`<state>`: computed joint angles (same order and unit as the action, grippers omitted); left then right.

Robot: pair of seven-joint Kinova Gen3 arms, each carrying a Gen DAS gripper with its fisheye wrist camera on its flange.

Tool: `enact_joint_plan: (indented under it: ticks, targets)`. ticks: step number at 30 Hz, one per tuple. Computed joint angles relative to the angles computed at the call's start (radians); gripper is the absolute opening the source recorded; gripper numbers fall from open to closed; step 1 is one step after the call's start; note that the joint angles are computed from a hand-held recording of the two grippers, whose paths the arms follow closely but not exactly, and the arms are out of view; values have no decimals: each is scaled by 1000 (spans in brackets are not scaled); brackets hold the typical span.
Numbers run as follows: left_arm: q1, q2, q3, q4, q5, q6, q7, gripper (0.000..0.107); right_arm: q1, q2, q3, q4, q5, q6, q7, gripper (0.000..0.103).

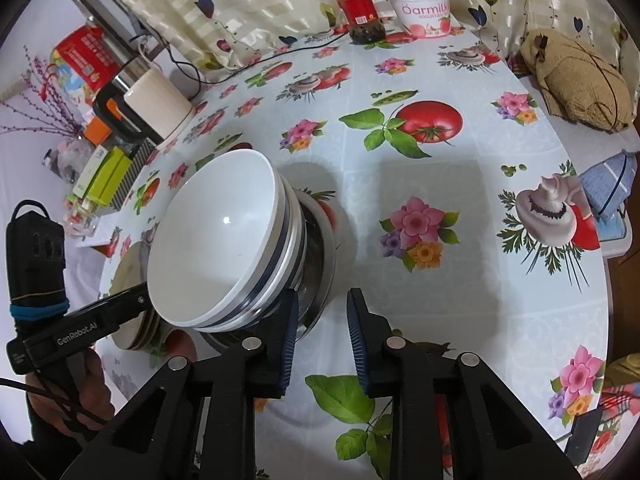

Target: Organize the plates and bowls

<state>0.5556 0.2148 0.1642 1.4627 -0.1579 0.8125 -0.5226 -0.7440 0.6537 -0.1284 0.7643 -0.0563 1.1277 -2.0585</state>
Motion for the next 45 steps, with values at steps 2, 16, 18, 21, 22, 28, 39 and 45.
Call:
enact_joint_plan:
  ticks: [2,16,18,21,22,28,39,45]
  targets:
    - [-3,1,1,2,6,-5,-3,19,2,5,-2,-4,-3,2,3,22]
    - [-28,0,0,31,54,-52,-38,19,13,27,-8,-23,-33,4,15,14]
    - [-26,0,-1,33,50,-54,-37,19,12,30,-7,-29,-33,5,16,14]
    - [-33,-3,1,43,61,-68,-43,19,13,29,-8,-27,-35,2,16,14]
    - [-36,-5,1,47,67,-74,-47,19,13,30,-8,-27,-35,1,17,14]
    - [-75,-3,21,66,148,-112,-124,15,15,28,-9,-22,-37,-3,23,14]
    - [-81,-5,14,87,199,-143,-168,16,20,26,-14,-19,-47,-7,27,14]
    - [-76,-16,7,97,180,-149,-151,15,18,25,-13,-17,-45,-7,33,14]
